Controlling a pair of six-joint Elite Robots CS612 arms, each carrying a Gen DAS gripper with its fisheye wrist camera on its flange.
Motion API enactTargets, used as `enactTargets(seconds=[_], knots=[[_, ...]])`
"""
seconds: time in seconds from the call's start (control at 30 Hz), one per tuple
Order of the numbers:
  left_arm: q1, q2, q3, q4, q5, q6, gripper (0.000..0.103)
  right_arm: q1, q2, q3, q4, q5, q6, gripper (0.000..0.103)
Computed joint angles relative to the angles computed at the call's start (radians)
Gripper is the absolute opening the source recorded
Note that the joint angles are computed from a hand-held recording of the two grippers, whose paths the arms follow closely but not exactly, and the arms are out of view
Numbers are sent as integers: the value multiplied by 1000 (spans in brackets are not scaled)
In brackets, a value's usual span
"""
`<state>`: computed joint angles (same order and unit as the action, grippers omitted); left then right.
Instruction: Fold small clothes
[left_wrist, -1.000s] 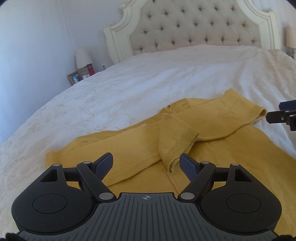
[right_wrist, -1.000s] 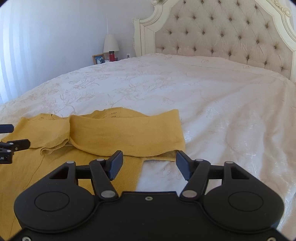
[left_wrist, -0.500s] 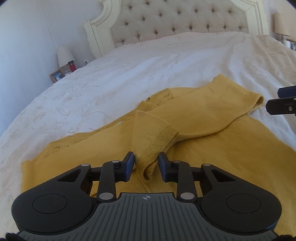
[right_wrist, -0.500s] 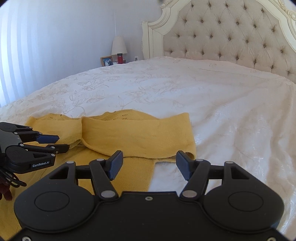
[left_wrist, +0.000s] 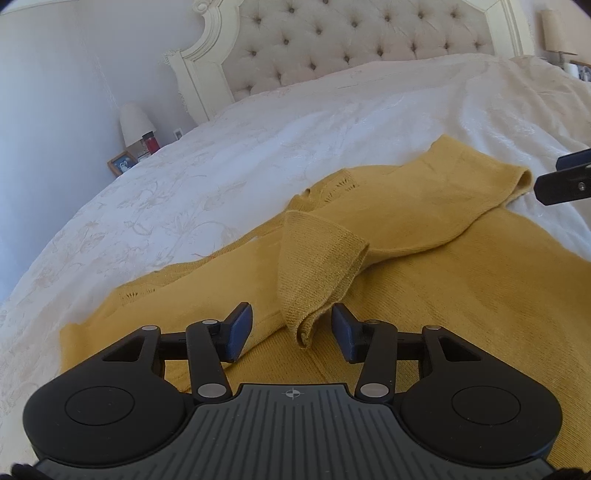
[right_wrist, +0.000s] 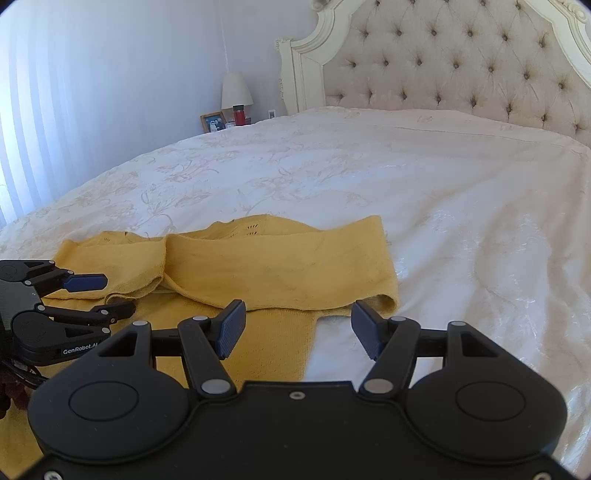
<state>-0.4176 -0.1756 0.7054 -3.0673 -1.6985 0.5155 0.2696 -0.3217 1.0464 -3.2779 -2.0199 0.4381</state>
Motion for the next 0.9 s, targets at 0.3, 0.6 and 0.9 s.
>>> enactTargets(seconds=[0.3, 0.6, 0.9], knots=[[21, 28, -118, 89, -124, -101, 7, -3, -1, 0, 14, 14, 18, 67], [59, 68, -279, 218, -138, -261, 7, -2, 4, -10, 34, 25, 14, 67], [89, 109, -377, 319, -100, -346, 7, -5, 2, -8, 40, 36, 22, 67]])
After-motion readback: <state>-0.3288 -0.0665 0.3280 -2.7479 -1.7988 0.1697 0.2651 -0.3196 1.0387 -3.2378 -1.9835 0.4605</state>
